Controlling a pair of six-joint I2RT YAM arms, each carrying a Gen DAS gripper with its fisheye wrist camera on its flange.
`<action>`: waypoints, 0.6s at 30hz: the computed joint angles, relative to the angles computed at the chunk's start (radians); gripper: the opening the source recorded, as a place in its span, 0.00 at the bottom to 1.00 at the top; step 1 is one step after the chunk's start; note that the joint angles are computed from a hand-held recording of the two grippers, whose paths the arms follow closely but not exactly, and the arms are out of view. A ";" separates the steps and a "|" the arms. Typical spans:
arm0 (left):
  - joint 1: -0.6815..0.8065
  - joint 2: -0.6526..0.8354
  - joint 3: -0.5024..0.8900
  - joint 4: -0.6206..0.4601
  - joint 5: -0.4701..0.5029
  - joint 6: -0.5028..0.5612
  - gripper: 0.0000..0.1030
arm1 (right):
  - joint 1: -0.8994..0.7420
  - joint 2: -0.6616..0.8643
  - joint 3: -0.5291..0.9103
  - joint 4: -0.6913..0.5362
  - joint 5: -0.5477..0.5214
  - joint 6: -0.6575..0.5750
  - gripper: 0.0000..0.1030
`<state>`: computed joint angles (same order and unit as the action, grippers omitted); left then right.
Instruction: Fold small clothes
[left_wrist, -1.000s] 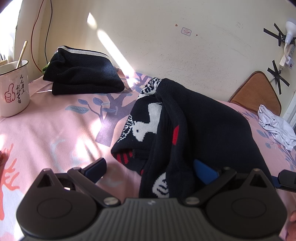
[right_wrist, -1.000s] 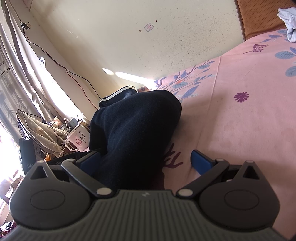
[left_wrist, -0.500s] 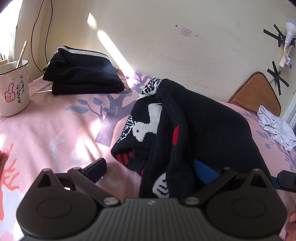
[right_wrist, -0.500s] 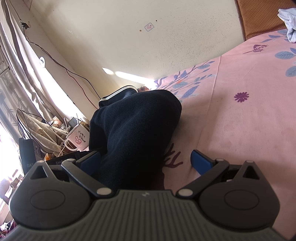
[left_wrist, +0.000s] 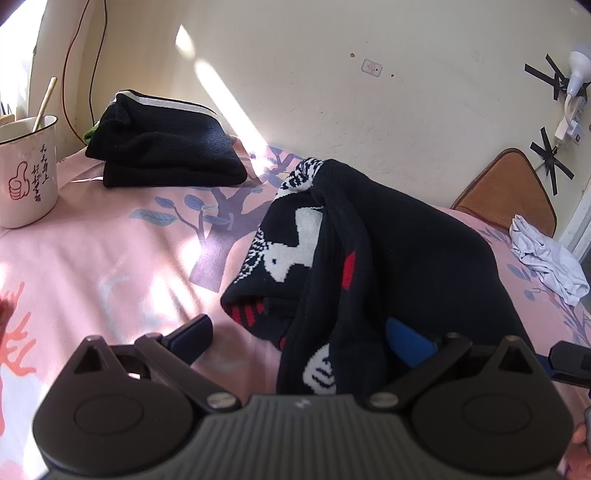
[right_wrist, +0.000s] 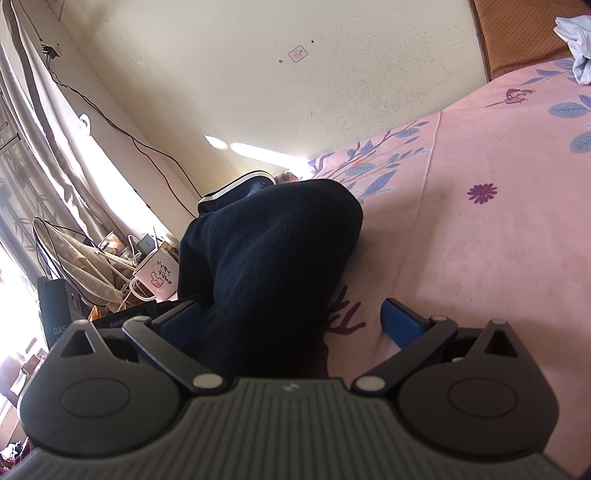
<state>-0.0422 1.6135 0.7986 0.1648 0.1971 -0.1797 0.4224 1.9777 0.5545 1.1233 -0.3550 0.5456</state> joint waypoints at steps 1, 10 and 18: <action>0.003 0.000 -0.001 0.003 0.009 0.000 1.00 | 0.000 0.001 0.000 0.001 0.000 0.000 1.00; 0.038 0.001 -0.005 0.008 0.108 0.007 1.00 | 0.000 -0.003 -0.001 0.000 -0.002 0.002 1.00; 0.036 0.003 -0.002 -0.001 0.124 0.027 1.00 | -0.001 -0.002 0.000 0.001 -0.003 0.002 1.00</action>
<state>-0.0063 1.6162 0.7967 0.1634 0.3214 -0.1528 0.4218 1.9755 0.5540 1.1245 -0.3579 0.5474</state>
